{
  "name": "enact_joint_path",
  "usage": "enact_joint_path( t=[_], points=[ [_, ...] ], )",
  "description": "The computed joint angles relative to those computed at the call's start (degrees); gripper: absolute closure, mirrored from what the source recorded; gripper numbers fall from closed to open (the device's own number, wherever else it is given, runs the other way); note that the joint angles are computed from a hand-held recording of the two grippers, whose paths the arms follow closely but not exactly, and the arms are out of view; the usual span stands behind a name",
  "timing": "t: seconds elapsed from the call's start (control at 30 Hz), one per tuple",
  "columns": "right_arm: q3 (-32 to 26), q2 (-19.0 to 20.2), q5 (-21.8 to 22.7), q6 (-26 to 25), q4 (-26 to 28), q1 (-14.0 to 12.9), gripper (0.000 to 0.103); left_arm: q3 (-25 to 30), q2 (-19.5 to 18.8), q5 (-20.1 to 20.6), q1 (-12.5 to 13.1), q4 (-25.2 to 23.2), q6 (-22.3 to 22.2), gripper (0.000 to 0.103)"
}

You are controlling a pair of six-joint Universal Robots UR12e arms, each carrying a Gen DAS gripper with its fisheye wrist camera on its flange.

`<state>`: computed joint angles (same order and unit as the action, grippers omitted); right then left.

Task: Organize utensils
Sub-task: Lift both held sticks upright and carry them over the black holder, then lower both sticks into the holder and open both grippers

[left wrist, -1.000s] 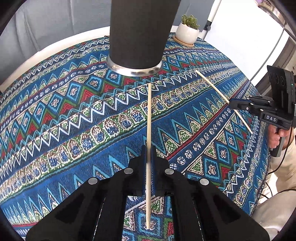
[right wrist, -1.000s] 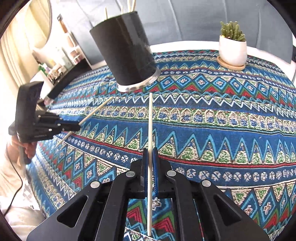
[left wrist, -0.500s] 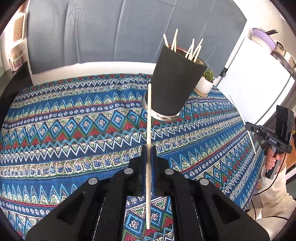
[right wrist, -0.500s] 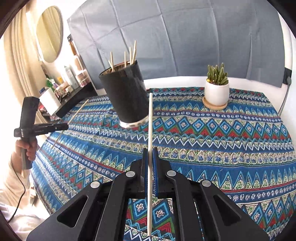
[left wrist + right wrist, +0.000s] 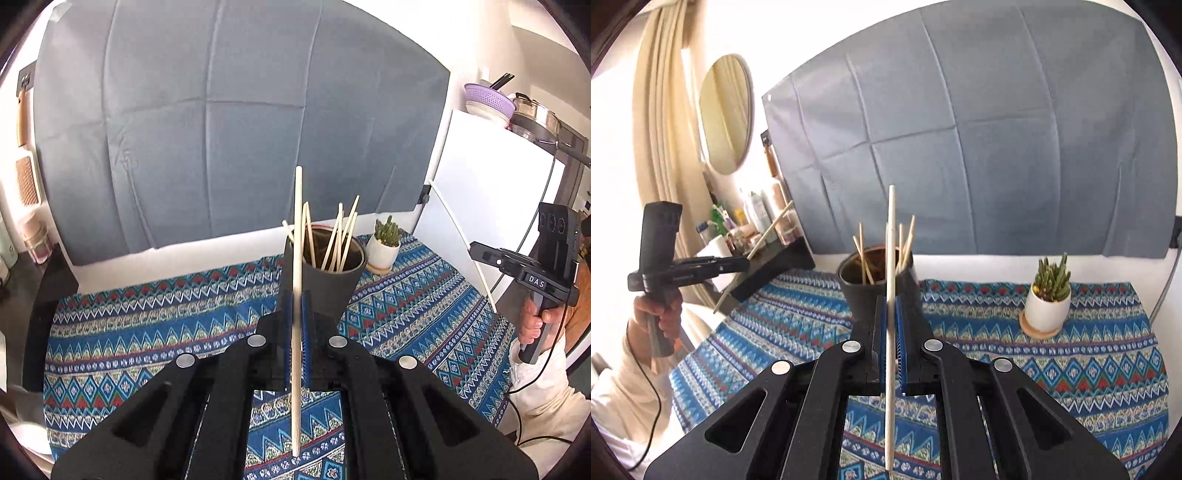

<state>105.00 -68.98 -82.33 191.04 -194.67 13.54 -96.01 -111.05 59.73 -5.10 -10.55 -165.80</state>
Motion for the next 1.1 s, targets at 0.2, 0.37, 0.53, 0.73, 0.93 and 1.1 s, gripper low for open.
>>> enact_joint_path(
  t=[0.2,0.37,0.53,0.73,0.93,1.1],
  points=[
    [-3.58,2.29,0.61,-1.61,-4.46,0.19,0.098,2.80,-1.88,-2.15,-0.87,4.95,-1.19,0.098],
    [-6.75,4.93,1.36,-1.62,-6.90,0.41,0.098,6.10,-5.56,-6.93,-0.80,10.55,-5.92,0.098],
    [-10.63,8.01,1.70,-0.34,-7.11,0.45,0.098,9.95,-9.96,-9.42,-1.14,14.82,-12.09,0.098],
    [-14.92,12.09,2.64,3.22,-11.73,0.16,0.098,14.01,-15.57,-12.35,-1.67,25.79,-22.42,0.098],
    [-19.46,16.53,-3.16,6.72,-17.15,1.11,0.098,19.61,-21.88,-14.76,-2.20,43.32,-33.89,0.098],
    [-22.75,19.53,-6.33,9.19,-18.91,1.47,0.098,22.18,-24.75,-11.74,-3.12,49.06,-34.79,0.098]
  ],
)
